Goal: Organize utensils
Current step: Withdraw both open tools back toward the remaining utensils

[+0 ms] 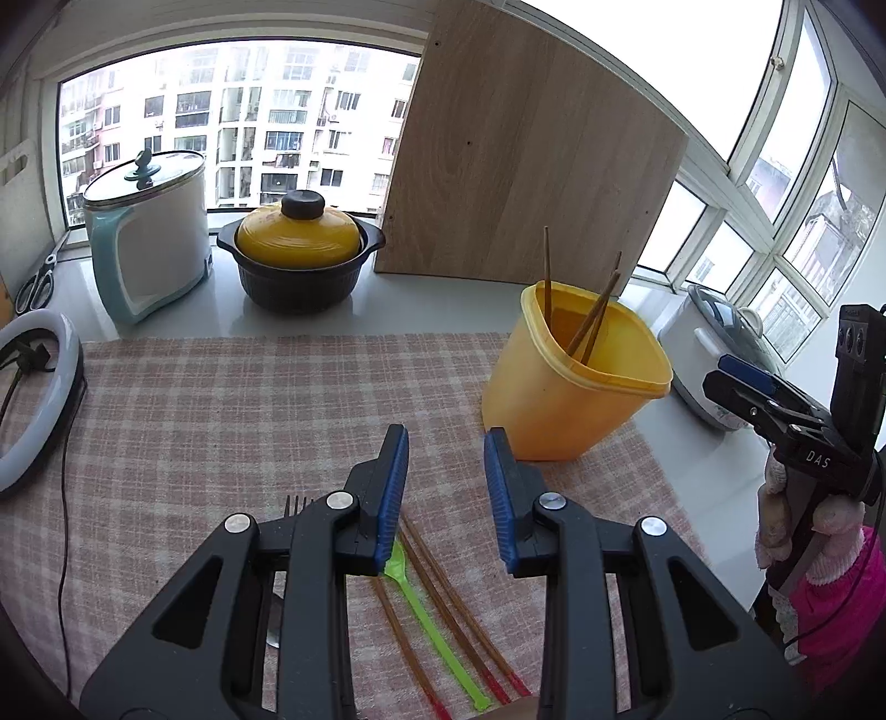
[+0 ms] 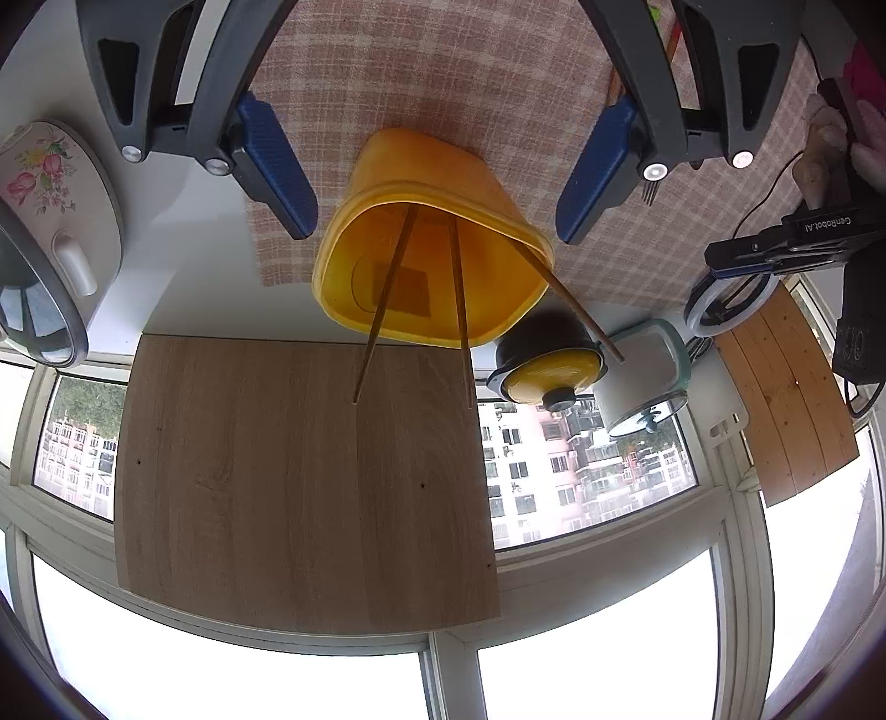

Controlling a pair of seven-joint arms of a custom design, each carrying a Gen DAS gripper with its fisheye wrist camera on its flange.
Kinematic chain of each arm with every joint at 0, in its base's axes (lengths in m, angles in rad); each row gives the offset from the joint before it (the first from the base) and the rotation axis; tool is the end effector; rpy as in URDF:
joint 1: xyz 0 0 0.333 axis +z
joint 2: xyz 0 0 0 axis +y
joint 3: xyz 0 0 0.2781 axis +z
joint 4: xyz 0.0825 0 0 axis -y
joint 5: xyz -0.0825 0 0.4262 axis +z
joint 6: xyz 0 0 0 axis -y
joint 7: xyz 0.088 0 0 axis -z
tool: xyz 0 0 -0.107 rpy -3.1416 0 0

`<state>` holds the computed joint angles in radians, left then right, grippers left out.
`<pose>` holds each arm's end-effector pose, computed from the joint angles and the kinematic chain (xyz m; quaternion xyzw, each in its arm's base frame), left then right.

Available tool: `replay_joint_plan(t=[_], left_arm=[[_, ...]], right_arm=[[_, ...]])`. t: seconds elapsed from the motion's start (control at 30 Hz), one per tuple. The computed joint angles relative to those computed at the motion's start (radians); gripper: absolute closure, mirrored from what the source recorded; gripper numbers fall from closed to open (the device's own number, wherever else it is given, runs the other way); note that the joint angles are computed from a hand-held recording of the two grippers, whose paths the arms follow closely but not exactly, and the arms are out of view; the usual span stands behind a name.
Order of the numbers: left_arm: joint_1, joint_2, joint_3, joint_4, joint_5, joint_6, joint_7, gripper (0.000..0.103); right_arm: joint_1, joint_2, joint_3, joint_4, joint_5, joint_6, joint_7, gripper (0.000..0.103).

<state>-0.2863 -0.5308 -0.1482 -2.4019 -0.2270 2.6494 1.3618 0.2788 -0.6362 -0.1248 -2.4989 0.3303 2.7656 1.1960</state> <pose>0.4541 -0.2108 0.5497 -0.6273 0.6793 -0.3597 0.1251 0.4697 0.0535 0.5593 -0.7094 0.5415 -0.2305 0.3879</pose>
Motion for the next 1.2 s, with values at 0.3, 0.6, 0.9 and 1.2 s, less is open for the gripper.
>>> replay_joint_plan(t=[0.3, 0.6, 0.9, 1.2], left_arm=[[0.003, -0.031, 0.004, -0.084, -0.009, -0.178, -0.026, 0.076], [-0.012, 0.006, -0.011, -0.117, -0.035, -0.213, -0.025, 0.079], [-0.013, 0.048, -0.004, -0.097, -0.06, -0.232, -0.027, 0.09], [0.013, 0.096, -0.034, -0.052, 0.0, -0.24, -0.059, 0.093]], right_arm=[[0.004, -0.029, 0.05, -0.069, -0.073, -0.094, -0.025, 0.008], [0.03, 0.003, 0.083, -0.088, -0.069, -0.203, -0.014, 0.022], [0.073, 0.111, 0.077, -0.024, 0.018, -0.348, -0.021, 0.046], [0.069, 0.242, 0.106, 0.082, 0.1, -0.446, -0.014, 0.063]])
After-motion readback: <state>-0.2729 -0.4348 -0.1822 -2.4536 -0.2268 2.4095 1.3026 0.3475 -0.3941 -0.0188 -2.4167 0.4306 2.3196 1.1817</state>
